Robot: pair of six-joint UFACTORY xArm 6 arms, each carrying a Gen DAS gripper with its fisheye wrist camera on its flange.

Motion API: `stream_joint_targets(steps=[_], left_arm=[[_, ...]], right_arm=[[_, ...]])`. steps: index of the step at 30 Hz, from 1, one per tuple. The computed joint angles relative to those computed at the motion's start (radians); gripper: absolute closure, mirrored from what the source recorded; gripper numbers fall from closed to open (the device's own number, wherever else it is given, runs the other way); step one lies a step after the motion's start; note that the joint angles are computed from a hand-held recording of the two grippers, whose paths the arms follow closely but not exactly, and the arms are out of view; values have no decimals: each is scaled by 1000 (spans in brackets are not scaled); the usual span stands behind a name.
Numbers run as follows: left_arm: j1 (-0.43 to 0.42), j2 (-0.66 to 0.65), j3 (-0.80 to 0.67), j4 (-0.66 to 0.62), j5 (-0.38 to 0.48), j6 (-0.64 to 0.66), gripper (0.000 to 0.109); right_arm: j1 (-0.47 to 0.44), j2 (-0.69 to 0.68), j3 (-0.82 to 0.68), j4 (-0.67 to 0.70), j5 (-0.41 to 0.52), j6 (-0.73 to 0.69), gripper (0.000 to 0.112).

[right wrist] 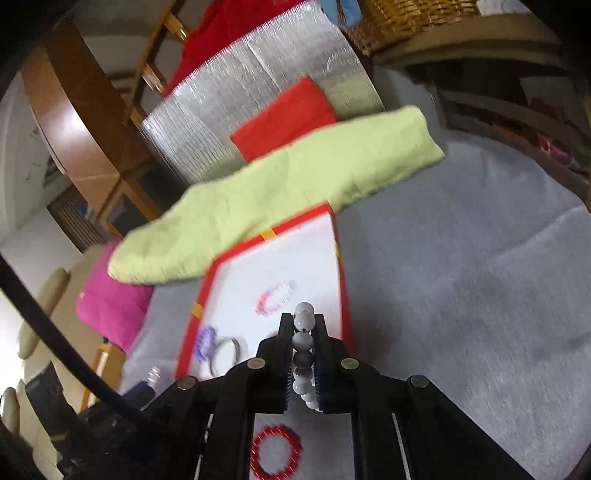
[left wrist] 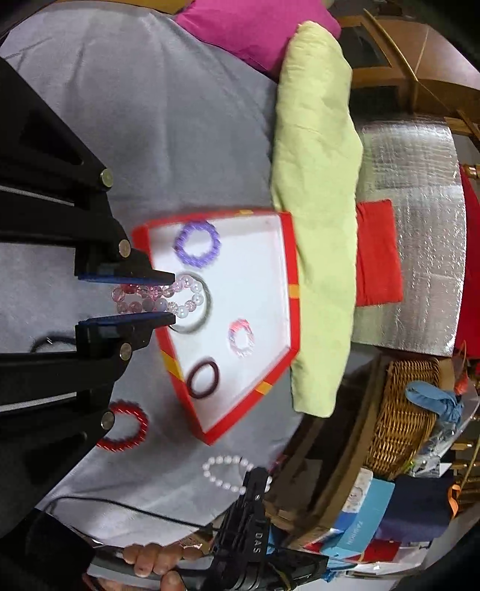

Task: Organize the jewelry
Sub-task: 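Carry the white pearl bracelet toward the box while the left gripper lowers the pink bead bracelet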

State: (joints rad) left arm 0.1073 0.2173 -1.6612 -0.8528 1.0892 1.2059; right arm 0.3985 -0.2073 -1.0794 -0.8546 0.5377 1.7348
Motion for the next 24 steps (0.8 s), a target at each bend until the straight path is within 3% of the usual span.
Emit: stream_joint_targets(steps=[4,14,24], left_arm=[[-38,24,-33,10,-12,-20,94],[-127,177,-222,77,-32,-96,94],[-172,472,-634,197,74,-289,94]], right_arm=[[-29,44,-45,-9,-15,-18,102],[-96,190,-156,124,-72,-138,102],[-117,375,-326,338,-85,-359,102]])
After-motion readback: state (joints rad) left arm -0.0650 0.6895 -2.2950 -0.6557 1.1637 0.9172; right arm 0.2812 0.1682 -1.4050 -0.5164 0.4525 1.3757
